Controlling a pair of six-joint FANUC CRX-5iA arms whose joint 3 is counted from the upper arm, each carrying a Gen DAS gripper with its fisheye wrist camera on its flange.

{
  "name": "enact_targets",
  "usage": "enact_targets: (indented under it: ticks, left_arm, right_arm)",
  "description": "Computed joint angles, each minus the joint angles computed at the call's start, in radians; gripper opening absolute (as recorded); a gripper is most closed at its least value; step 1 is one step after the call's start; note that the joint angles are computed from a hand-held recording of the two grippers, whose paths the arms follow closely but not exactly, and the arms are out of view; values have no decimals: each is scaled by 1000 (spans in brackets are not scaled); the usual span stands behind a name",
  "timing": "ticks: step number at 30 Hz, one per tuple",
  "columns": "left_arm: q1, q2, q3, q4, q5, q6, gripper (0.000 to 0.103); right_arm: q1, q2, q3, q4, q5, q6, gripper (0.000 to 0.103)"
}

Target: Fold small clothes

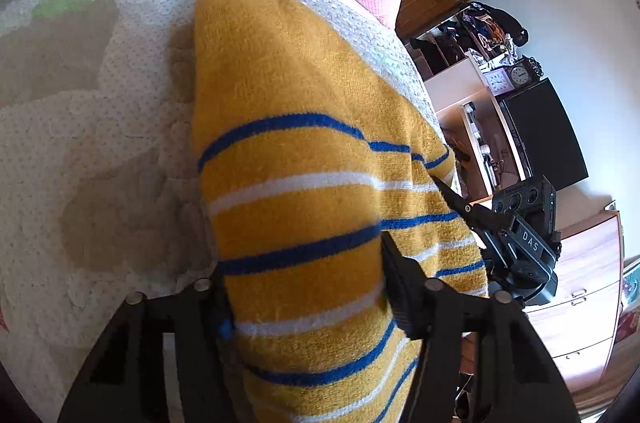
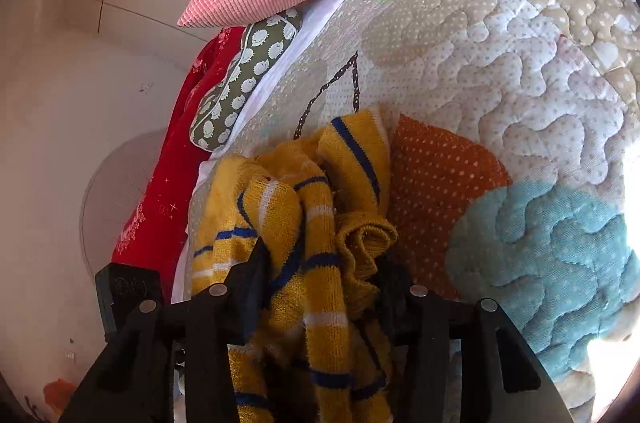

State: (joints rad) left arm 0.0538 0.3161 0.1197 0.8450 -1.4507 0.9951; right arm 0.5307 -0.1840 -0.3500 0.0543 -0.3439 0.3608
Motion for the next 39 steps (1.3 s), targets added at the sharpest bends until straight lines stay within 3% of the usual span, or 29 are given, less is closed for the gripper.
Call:
enact_targets:
  ticks: [1,4,7,10,11,13,15,17,19,22,24,26,27,29,31,32,35,36,39]
  left_arm:
    - [13,3,8,13,-19,10,41]
    - [36,-15,42,12,-19,24,41]
    - [51,-16,104,-21,-6,43,42]
    - [43,-19,167,-159,50,107,54]
    - [33,-22,185,-232,70,130,54]
    - [12,-29,194,-353,91,146,55]
    - [34,-56,127,-320,108,109,56]
    - [62,-102,55,-270,127,76,56]
    - [91,-178,-31,-243,173,27,56]
    - [147,-317,-175,-214,263,-61,56]
    - [190,-390,-252,-195,285,-86,57]
    - [238,-456,-322,-181,286,-106,57]
    - [262,-486,-350,-185,294,-117,57]
    - [305,-557,-412,-193,333,-150,57]
    - [362,-625,-463,-185,356,-205,58]
    - [382,-653,-486,-176,366,-225,58]
    - [428,-719,-538,-133,378,-288,65]
    - [444,-745,-556,-122,384,-309,67]
    - [470,-818,-598,-100,416,-327,72]
  right_arm:
    - [10,-2,3,28,-1,-18,44]
    - [36,4,51,35,-3,5,43]
    - [63,43,109,134,-25,-22,43]
    - [68,98,158,206,-70,-60,48]
    - [78,127,175,285,-130,-111,48]
    - [115,196,232,432,-362,-193,48]
    - [132,230,256,452,-494,-191,48]
    - [138,179,190,475,-462,-244,48]
    - [169,137,141,598,-483,-350,48]
    - [211,64,94,707,-426,-397,47]
    - [230,52,107,671,-352,-338,46]
    - [246,74,147,550,-276,-214,46]
    - [253,92,172,480,-270,-146,46]
    - [264,128,189,454,-319,-122,46]
    - [254,156,174,484,-421,-203,42]
    - [236,153,143,471,-429,-256,41]
    - [223,57,-12,530,-358,-493,47]
    - [235,25,-45,549,-345,-523,47]
    - [346,-46,-104,710,-474,-657,50]
